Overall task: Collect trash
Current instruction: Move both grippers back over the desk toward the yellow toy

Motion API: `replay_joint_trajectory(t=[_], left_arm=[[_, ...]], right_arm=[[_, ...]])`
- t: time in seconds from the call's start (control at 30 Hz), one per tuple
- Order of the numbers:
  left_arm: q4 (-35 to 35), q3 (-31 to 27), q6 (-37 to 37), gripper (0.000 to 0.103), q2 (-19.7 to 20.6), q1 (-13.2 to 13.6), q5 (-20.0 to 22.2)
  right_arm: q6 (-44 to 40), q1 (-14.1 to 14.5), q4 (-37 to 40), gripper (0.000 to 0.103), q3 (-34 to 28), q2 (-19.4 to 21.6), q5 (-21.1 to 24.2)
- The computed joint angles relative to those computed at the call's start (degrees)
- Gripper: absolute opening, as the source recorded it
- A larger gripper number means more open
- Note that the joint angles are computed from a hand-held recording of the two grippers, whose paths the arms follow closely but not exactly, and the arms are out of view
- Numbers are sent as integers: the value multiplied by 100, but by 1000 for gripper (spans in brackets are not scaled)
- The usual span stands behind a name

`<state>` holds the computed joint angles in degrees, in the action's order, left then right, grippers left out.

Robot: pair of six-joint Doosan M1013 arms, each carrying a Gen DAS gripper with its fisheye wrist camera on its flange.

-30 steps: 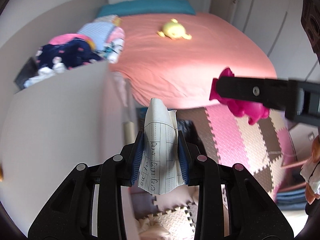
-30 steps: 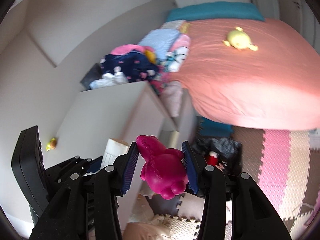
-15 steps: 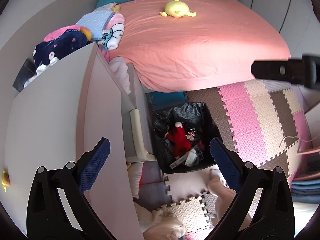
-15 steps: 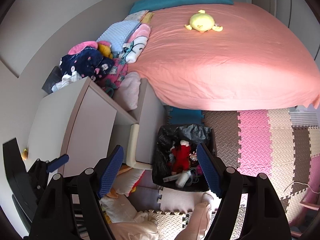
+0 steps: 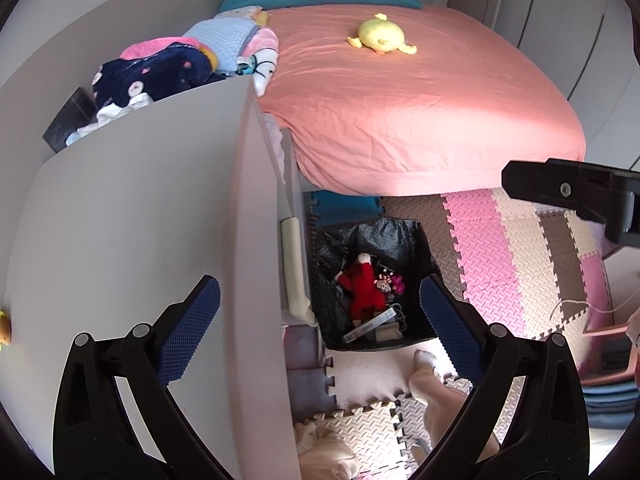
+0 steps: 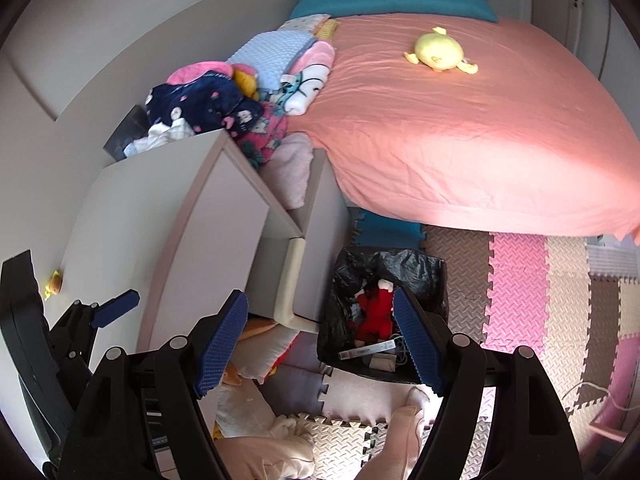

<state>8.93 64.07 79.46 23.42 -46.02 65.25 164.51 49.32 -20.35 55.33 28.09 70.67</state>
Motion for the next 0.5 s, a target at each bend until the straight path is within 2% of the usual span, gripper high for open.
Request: replay_joint_trajectory(t=[0.3,0.43,0.5], left_arm=[[146,402,-323,97,-426,339,-294],[310,609,-590,97,-628,546,-383],[336,735,-707,97,-737,699,-430]], right_arm=[[-755,117,118,76,-1418,788,370],[-1170,169,246,76,-2395,1324,603],[-1432,198,335,76,-3138,1720,818]])
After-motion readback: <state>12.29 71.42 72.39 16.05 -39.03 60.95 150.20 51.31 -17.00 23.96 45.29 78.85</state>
